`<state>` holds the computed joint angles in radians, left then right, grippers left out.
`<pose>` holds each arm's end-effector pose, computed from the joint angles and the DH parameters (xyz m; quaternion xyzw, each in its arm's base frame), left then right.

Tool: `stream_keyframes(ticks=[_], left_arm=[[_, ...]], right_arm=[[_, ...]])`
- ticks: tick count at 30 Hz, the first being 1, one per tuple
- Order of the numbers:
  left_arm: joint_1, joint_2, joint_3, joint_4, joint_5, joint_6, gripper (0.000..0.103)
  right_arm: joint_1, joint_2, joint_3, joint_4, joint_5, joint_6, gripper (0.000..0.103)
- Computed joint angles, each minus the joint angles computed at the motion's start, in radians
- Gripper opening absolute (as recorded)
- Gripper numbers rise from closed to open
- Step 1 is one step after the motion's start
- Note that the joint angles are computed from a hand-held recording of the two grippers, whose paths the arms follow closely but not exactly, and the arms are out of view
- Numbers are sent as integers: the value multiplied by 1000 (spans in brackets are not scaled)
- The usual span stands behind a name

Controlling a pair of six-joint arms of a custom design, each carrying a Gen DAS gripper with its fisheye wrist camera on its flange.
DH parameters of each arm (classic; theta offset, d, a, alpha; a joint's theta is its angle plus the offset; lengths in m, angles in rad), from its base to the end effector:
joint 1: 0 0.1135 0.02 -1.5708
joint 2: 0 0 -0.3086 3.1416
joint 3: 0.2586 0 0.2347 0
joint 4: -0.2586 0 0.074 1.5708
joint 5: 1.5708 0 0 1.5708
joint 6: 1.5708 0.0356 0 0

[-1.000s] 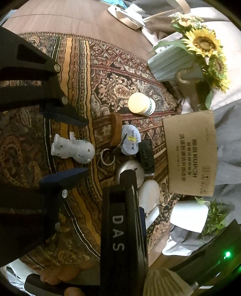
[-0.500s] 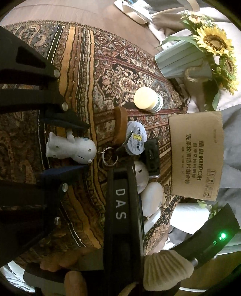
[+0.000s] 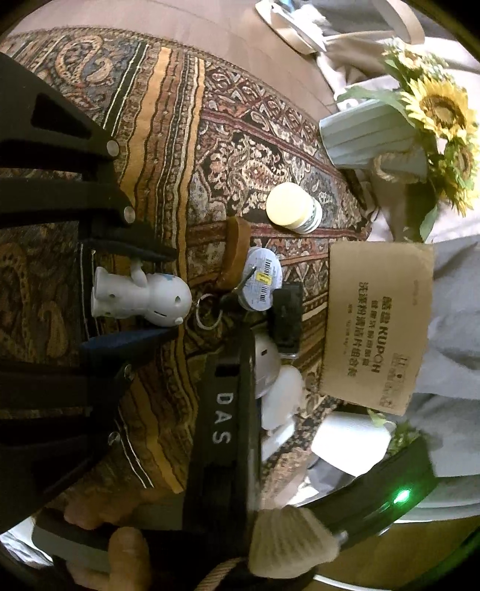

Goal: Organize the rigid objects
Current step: 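Grasp the white astronaut figurine with the left tool while the right tool grasps the silver mouse, then carry figurine and mouse into the cardboard box and open both tools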

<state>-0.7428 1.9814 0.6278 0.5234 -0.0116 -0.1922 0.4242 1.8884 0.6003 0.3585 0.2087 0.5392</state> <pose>0.2394 -0.2193 0.1069 0.2514 0.8977 -0.1583 0.3255 0.2786 0.1177 0.1183 0.0870 0.9404 0.0576 0.3236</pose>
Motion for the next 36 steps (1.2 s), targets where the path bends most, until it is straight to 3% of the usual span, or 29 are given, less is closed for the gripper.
stream_keyframes(ticks=[4,14,27,36], left_arm=[[9,-35,-7,-10,13,-61,34],[-13,-163,22,-90,-67,-102,32],[-15,-259,127,-186,-108,-71,32],[1,-253,271,-248,-95,-31,32]], right_arm=[[6,-43,-29,-5,4,9,55],[8,-186,-68,-48,13,15,55],[0,-374,-37,-162,61,-15,55],[-40,-463,32,-242,82,-56,55]])
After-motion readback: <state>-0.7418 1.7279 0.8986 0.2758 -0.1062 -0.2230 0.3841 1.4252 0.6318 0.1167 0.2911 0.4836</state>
